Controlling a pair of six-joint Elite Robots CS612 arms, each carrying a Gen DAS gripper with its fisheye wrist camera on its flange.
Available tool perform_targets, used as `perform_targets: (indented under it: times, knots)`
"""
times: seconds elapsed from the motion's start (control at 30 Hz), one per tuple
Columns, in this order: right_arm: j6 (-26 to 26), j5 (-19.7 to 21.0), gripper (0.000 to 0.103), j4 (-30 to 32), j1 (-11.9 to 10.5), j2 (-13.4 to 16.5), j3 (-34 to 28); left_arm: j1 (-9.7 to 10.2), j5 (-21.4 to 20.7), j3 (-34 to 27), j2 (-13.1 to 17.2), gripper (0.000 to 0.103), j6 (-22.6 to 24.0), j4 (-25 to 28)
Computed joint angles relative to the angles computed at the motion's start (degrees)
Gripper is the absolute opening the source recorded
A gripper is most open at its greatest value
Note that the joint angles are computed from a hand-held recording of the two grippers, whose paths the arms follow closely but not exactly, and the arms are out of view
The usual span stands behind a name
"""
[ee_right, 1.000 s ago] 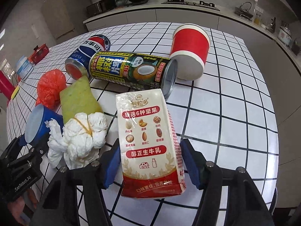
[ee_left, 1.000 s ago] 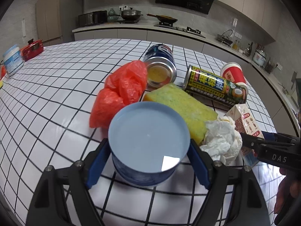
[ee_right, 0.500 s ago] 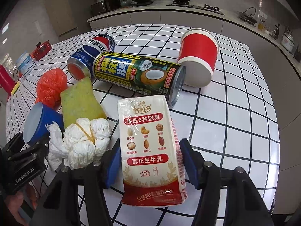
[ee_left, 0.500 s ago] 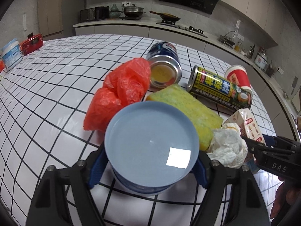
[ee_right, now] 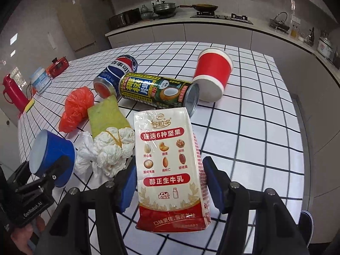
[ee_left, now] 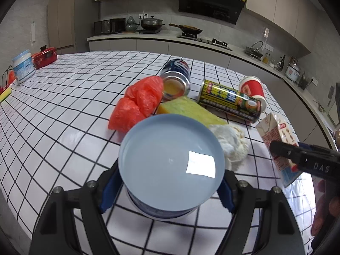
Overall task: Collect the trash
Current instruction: 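Carry the blue cup and milk carton over the bin and release both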
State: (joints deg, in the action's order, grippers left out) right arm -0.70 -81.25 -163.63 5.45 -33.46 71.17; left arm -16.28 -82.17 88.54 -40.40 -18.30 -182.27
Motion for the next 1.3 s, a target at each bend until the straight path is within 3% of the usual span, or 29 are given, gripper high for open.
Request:
perform_targets:
  times: [0.67,1.3]
  knots:
    - [1.46,0.58,0.062,-11.62,-5.76,-9.35,16.19,-6.63,2.13,4.29,-3.06,0.079,1.79,-6.03]
    - [1.91,-0.33,0.062,-17.20,-12.88,-14.80,26.45,-12.88,1.30,4.15,-3.17,0.079,2.80,-7.21]
